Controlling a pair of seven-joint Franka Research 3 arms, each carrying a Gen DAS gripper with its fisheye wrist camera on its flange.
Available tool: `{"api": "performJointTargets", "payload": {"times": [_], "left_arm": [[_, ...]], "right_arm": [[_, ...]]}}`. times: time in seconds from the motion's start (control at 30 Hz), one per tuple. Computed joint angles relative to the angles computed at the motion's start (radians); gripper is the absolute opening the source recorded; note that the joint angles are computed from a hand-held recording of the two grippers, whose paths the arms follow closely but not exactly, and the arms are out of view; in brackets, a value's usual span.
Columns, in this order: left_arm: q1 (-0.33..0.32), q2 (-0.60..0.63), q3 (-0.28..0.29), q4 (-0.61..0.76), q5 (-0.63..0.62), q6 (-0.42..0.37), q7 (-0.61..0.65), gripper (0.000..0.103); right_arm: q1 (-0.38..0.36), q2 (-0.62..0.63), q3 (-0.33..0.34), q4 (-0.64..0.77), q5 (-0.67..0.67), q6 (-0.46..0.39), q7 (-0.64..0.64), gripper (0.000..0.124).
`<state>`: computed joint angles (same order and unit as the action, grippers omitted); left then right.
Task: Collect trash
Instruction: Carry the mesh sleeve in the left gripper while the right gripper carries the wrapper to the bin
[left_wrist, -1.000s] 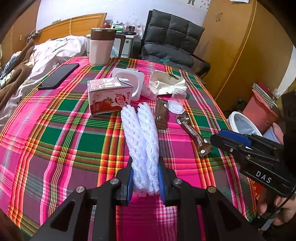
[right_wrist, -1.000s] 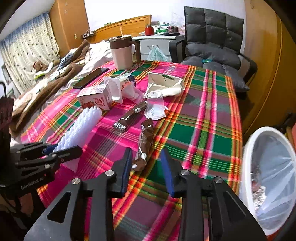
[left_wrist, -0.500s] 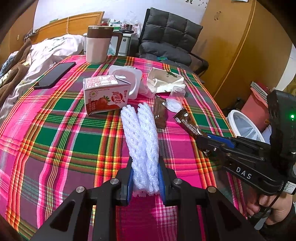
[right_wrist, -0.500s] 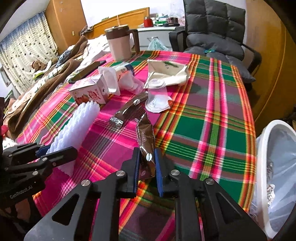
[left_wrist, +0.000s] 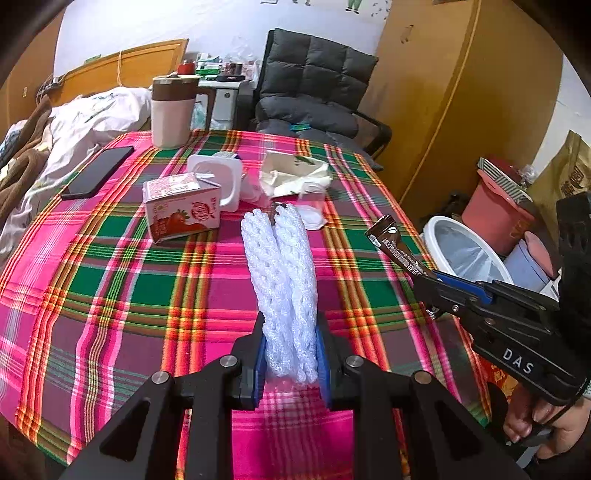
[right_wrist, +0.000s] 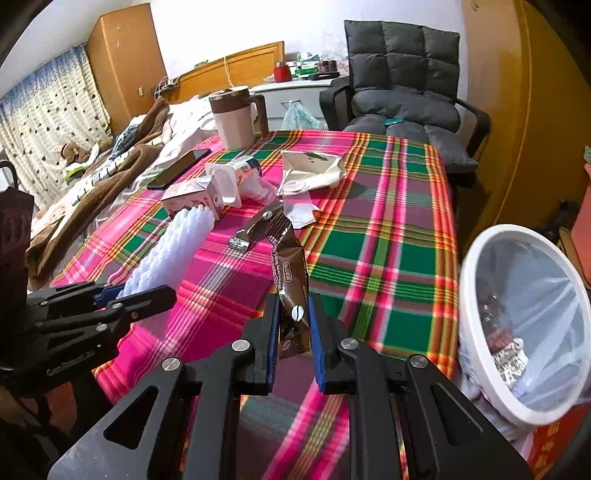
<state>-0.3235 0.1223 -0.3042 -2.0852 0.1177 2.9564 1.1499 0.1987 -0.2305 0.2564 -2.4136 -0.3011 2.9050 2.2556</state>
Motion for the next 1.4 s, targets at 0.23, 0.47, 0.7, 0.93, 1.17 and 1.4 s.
{"api": "performJointTargets", "payload": {"times": [0.23, 0.47, 0.7, 0.93, 1.17, 1.4], "left_arm": [[-0.01, 0.003, -0.013, 0.017, -0.009, -0.005, 0.027, 0.023], [-0.025, 0.027, -0.02, 0.054, -0.002, -0.013, 0.044, 0.023], [-0.033, 0.072, -0.04, 0.115, -0.008, -0.029, 0.085, 0.023], [-0.035, 0.135, -0.081, 0.198, -0.046, -0.044, 0.164, 0.023], [-0.059, 0.22, -0.118, 0.315, -0.069, -0.082, 0.249, 0.023], [-0.104, 0.334, -0.135, 0.474, -0.072, -0.143, 0.308, 0.023]], "right_arm": [[-0.037, -0.046, 0.031, -0.029, -0.035, 0.003, 0.066, 0.018], [-0.076, -0.075, 0.054, -0.055, -0.055, 0.012, 0.111, 0.018], [-0.115, -0.127, 0.079, -0.097, -0.057, 0.012, 0.15, 0.018], [-0.172, -0.212, 0.102, -0.161, -0.043, -0.003, 0.191, 0.018], [-0.223, -0.307, 0.107, -0.236, -0.007, -0.031, 0.208, 0.018], [-0.259, -0.365, 0.111, -0.28, 0.025, -0.065, 0.216, 0.018]]}}
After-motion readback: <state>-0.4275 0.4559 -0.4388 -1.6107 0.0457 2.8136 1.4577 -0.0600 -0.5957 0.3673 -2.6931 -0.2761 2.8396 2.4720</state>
